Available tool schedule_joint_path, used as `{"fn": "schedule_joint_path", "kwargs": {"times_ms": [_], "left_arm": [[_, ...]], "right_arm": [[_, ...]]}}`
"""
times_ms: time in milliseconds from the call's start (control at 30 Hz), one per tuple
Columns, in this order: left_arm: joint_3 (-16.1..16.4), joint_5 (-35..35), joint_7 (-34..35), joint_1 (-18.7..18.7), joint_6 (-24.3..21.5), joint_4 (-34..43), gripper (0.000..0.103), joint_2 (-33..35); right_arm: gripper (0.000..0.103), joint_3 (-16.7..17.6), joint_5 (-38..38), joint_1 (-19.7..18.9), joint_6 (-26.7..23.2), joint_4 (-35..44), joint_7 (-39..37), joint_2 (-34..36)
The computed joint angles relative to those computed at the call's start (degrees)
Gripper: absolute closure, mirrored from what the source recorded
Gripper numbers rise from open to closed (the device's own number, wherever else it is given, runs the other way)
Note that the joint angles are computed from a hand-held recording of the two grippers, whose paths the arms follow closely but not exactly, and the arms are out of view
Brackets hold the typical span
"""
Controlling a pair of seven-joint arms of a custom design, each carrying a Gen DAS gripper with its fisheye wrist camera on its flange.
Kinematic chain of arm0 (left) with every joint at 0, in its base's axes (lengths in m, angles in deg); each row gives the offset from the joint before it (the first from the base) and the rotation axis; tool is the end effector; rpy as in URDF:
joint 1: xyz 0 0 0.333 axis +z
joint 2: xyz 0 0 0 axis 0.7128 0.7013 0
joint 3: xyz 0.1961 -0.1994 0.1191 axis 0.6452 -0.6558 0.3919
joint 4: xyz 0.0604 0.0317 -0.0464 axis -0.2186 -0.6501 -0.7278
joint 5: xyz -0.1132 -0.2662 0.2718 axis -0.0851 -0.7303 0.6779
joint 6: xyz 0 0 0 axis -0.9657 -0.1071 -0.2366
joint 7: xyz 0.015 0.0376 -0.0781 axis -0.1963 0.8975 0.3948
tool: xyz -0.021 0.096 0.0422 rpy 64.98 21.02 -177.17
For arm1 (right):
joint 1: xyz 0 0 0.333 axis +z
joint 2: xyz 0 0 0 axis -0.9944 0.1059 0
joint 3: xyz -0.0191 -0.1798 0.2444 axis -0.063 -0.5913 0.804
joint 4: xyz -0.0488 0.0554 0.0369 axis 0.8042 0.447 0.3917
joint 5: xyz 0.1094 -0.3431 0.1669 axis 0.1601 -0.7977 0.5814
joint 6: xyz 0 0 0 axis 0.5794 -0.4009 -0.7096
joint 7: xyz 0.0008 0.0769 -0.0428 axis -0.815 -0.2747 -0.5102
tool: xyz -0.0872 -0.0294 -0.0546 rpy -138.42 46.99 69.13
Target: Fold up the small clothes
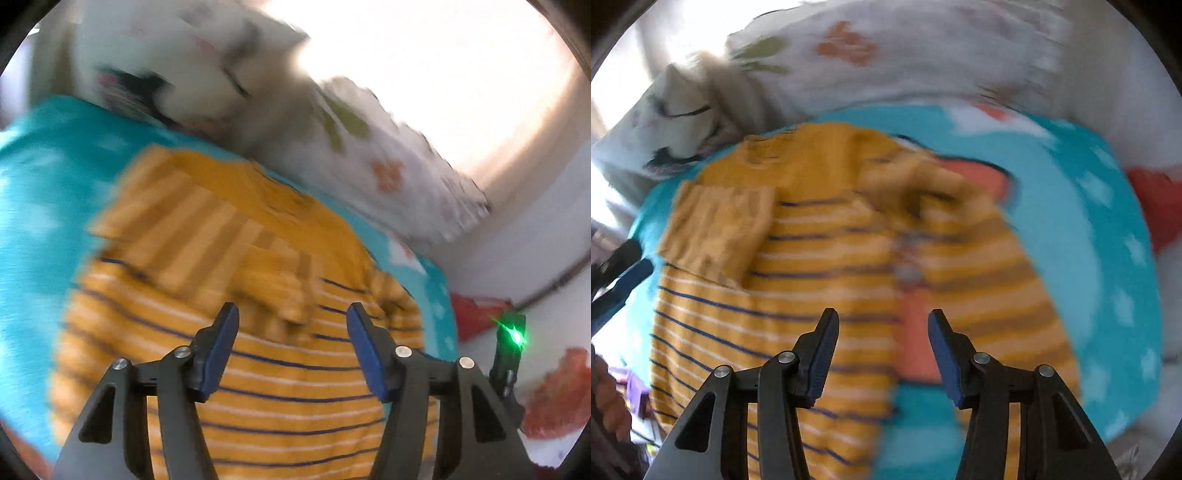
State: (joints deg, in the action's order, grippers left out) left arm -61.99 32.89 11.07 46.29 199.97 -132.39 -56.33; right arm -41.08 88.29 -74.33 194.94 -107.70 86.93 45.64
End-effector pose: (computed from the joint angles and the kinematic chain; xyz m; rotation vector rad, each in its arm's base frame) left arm 0.6574 -0.1025 0.6220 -2.0754 2.0019 -1.2027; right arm 0.6363 0.1077 0.6007 -1.7905 2.1611 -0.2929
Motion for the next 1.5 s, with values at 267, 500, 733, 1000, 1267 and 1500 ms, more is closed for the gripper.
{"fn": "schedule_joint_path", "kwargs": {"times_ms": [267, 500, 733, 1000, 1267, 1500], "left_arm": [[4.3, 12.7, -12.0, 1.4, -0.2, -7.6, 0.035, -6.3], [3.7, 8.8, -6.8, 2.8, -6.1, -6.4, 0.035, -3.5], [1.6, 6.6, 1.4, 2.1, -13.8, -1.3, 0.035, 0.2], [0.8, 8.5, 3.6, 0.4, -17.1, 1.1, 0.035, 1.2], [1.0, 10.1, 2.7, -0.5, -17.6, 0.1, 0.035, 0.1], [0.7, 9.8, 2.4, -1.2, -17.8, -0.1, 0.035, -0.1]], "right_arm": [[0.049, 3.5, 8.4, 2.7, 2.6, 8.0, -11.3, 7.8], [0.049, 0.7, 4.0, 2.9, 10.8, -11.2, 0.0, -5.8], [0.048, -0.4, 3.4, -2.6, 15.4, -36.6, 21.5, -28.0], [0.048, 2.2, 1.9, -7.6, 13.2, -53.1, 36.6, -44.9], [0.043, 0.5, 4.8, -8.0, 18.7, -60.2, 41.7, -49.3], [0.039, 2.4, 1.4, -11.8, 19.1, -58.0, 44.4, -46.4]]}}
